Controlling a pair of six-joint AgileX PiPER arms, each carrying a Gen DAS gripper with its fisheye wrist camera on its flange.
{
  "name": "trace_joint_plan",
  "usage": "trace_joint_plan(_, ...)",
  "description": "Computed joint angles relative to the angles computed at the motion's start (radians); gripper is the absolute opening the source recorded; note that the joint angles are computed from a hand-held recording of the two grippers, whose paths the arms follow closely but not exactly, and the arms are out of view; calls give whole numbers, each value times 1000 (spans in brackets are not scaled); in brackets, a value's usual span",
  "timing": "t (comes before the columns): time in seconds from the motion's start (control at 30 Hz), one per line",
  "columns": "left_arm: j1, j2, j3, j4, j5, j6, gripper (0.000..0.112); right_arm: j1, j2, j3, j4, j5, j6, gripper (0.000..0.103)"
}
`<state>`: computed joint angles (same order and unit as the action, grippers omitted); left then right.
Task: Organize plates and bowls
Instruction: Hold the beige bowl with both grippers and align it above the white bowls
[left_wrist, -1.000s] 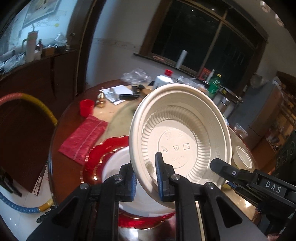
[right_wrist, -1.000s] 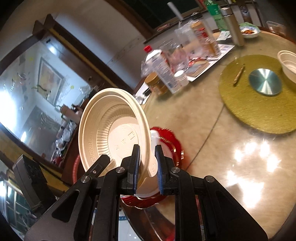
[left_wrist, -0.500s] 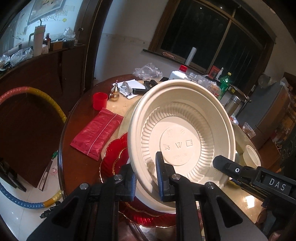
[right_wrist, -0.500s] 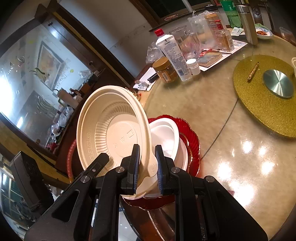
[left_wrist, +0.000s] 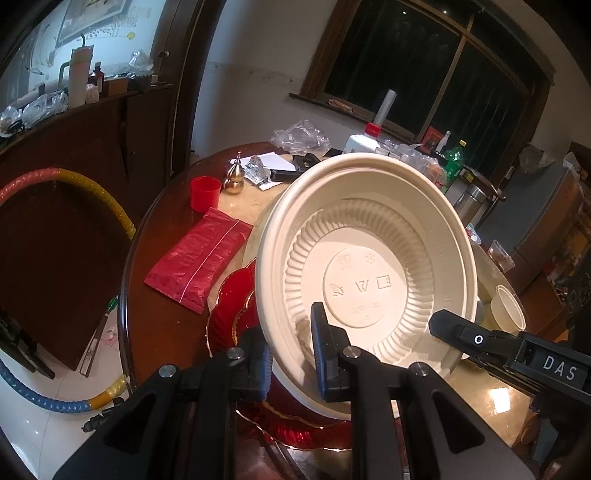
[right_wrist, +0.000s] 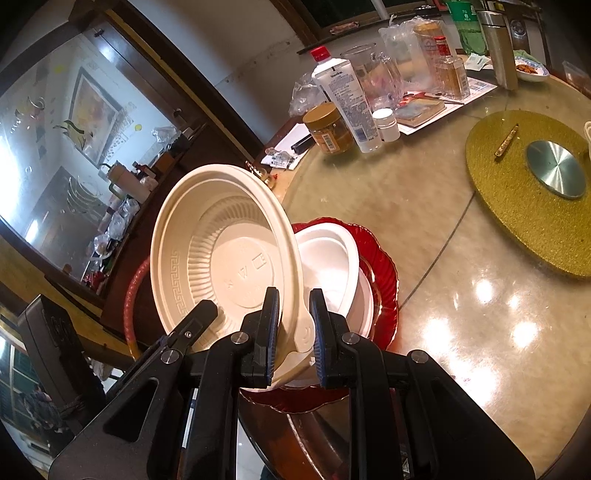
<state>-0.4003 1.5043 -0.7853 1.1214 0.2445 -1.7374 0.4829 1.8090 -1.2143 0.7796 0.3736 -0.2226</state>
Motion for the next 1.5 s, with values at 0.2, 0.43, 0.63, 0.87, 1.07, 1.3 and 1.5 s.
trace_joint_plan(0.2, 7, 15, 1, -14, -10, 13, 18, 9, 10, -12, -50, 10, 49, 16)
trace_joint_plan(0.43, 8, 11, 1, -22, -8, 24, 18, 16, 16, -27, -98, 16, 98, 16)
trace_joint_plan(0.63, 13, 25, -2, -18, -13, 21, 18, 16, 19, -29, -93, 20, 101, 16)
trace_joint_plan(0.87, 19, 41, -13, -71, -17, 75, 18, 12, 24, -26, -73, 28, 93, 16)
trace_joint_plan(1.07, 23, 42, -14, -97, -19, 103, 18, 15, 23, -23, -63, 32, 95, 16)
trace_joint_plan(1.3, 16, 45, -23, -95, -8, 116, 18, -4, 25, -24, -18, 57, 66, 18)
trace_joint_plan(1.5, 11, 38, -25, -94, 1, 122, 18, -11, 17, -15, 15, 59, 40, 19)
